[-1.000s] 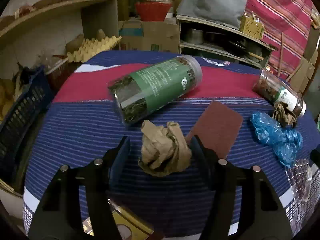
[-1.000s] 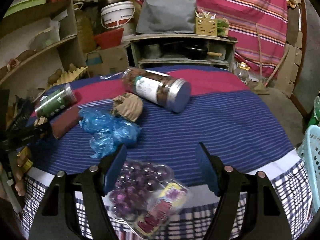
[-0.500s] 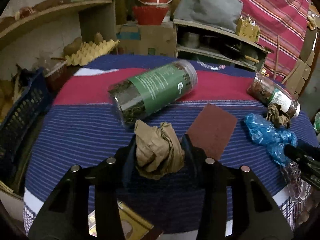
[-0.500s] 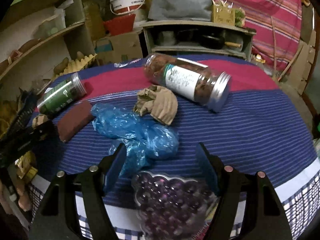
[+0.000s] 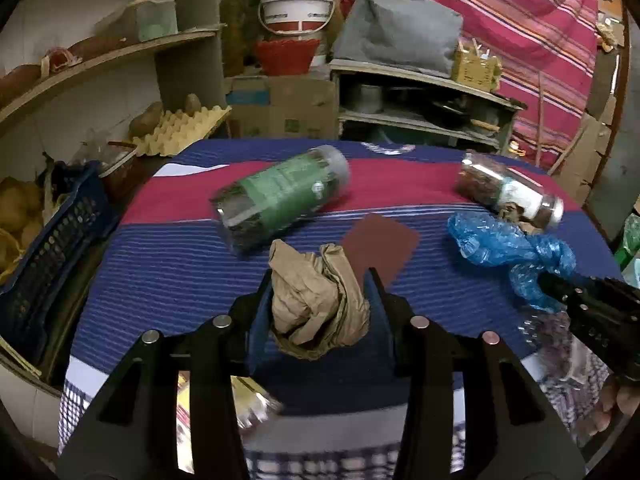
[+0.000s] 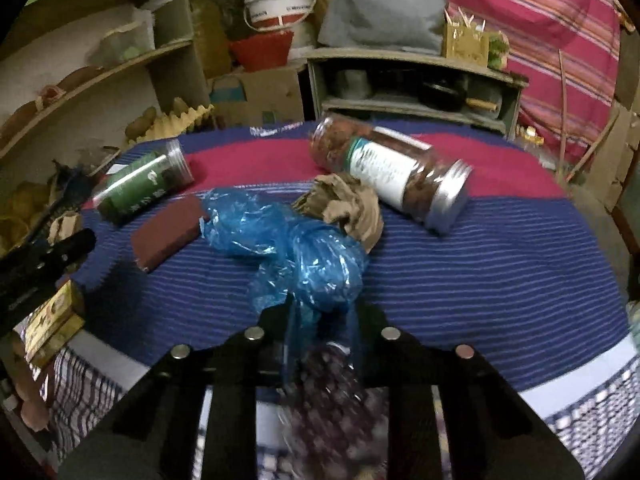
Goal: Collect trash
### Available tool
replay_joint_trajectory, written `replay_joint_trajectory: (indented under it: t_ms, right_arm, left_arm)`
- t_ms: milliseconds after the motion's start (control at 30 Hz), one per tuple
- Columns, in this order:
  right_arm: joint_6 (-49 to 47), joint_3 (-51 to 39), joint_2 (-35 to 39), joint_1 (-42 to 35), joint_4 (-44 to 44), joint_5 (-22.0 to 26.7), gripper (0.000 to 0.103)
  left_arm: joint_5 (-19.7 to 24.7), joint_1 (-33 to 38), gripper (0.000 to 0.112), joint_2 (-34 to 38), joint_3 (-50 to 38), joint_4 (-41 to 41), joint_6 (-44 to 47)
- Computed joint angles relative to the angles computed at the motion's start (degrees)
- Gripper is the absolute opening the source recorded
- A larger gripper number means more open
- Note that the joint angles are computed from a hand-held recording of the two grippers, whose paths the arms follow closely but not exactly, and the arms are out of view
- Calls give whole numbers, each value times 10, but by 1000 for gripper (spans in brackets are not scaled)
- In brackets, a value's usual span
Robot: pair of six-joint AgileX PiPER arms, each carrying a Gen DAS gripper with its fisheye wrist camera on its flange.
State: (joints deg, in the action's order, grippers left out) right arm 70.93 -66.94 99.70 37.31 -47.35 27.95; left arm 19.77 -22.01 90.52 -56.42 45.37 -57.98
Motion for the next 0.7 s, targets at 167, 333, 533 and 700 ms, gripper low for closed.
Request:
replay_joint_trajectory:
  t_ms: [167,333,533,700]
  right_arm:
    - [25,83,-97,-2,-44,7,22]
    - [11,173,-209,-30,-52,14,22]
    - [-72,255,-331,-98,1,9,22]
    - [-260,305,-405,-212,149,-24,22]
  left_arm:
    - [36,-78,43,-24,4,53,-75]
    - [73,-163,43,-19,-20,88,-140]
    - [117,-260,43,25,-79,106,-182]
    - [134,-316,43,63,-130,103,-195]
